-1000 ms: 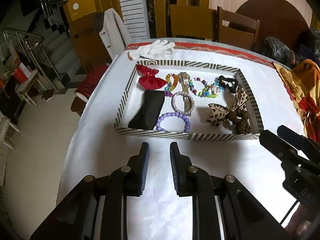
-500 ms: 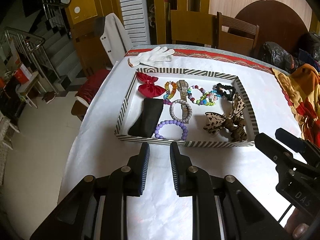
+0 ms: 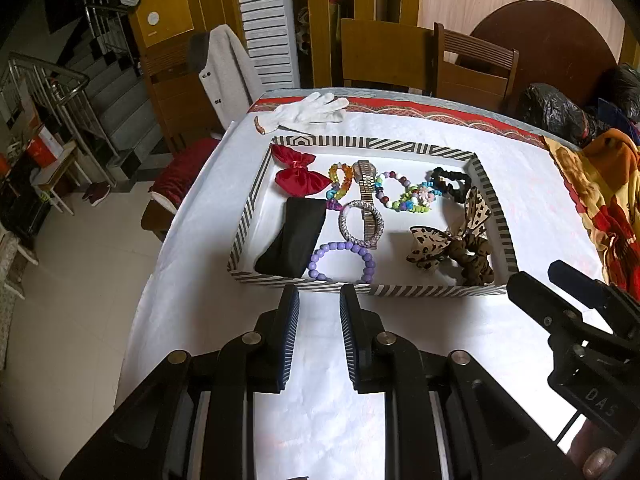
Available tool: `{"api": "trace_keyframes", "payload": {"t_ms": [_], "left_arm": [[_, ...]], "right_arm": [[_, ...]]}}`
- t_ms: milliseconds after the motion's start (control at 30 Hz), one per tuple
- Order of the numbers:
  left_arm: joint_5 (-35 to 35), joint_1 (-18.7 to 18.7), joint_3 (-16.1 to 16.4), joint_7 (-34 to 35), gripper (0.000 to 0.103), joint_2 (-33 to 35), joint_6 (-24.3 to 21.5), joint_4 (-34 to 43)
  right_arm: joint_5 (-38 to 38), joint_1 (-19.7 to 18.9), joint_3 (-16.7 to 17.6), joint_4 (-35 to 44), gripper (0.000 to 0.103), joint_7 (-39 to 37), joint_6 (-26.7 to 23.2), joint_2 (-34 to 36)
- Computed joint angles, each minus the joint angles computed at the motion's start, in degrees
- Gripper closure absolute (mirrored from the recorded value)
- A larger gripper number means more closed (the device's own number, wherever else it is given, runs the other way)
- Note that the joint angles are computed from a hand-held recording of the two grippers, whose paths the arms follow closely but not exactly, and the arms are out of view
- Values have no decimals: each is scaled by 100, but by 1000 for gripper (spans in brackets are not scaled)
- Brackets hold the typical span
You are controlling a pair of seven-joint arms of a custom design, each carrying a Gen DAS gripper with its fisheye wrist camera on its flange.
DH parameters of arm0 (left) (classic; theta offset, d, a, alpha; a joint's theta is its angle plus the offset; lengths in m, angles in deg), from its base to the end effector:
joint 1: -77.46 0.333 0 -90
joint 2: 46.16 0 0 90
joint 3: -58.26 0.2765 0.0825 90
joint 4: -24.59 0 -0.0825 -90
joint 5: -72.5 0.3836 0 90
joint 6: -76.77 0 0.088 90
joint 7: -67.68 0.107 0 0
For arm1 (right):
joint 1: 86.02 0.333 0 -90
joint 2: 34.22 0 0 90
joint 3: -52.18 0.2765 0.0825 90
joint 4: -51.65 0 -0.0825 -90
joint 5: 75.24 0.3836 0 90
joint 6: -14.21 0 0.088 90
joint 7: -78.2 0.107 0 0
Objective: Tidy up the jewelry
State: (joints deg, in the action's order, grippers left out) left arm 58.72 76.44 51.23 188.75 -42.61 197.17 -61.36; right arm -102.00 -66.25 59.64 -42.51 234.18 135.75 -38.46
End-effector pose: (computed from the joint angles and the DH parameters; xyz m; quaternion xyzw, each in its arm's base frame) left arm 0.6054 -0.0946 0.6448 -0.4398 0.8499 -0.2457 0.1547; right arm 0.5206 0.2483 0.6576 -0.4620 0.8155 -0.2198 0.2707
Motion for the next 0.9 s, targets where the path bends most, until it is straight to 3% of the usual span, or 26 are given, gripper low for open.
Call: {"api": "trace_keyframes", "payload": {"t_ms": [900], "left_arm": [[-127,11,-15,34,69,226,-167,269]], "right_arm": [[32,14,-19,10,35,-1,-9,56]]}}
